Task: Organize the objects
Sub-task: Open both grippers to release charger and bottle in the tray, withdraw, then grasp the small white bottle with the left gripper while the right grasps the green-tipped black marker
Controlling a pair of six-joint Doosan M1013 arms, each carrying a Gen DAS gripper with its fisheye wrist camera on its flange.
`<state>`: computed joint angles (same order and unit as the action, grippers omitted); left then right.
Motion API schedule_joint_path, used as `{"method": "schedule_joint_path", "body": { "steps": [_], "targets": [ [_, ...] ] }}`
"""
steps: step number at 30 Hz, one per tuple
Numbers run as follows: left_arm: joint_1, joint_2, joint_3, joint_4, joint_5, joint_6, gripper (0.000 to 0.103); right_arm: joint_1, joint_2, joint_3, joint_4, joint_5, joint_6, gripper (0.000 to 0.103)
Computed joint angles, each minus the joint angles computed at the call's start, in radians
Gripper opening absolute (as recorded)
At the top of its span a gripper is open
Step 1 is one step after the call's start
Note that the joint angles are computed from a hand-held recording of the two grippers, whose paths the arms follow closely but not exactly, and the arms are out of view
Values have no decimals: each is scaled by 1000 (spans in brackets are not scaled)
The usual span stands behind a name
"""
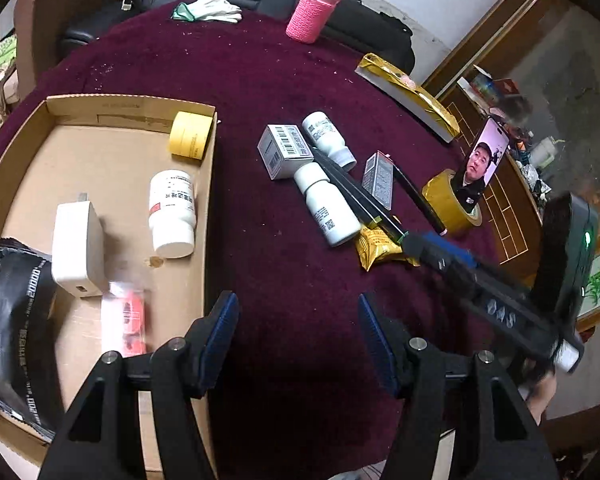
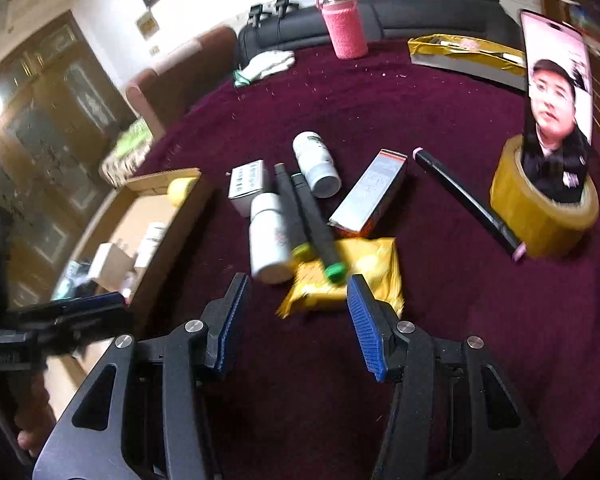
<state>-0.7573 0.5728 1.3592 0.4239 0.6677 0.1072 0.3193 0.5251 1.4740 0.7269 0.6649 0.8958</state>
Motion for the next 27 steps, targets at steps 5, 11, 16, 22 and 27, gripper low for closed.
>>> {"method": "schedule_joint_path", "body": {
  "steps": [5, 11, 16, 22, 27],
  "targets": [
    [12, 8, 1, -45, 3, 21, 62, 2, 61, -92, -82, 31, 95, 34],
    [19, 16, -10, -61, 5, 27, 62, 2, 87, -113, -49, 78, 62, 15],
    [26, 45, -66, -109, 22, 129, 62, 23, 23, -11, -106, -36, 58, 14],
    [50, 88, -136, -197, 61, 233, 62, 19, -44, 111, -61, -61, 37, 14],
    [62, 142, -227, -211, 148, 294, 62, 16, -44, 144, 28, -67, -14, 15]
  ]
}}
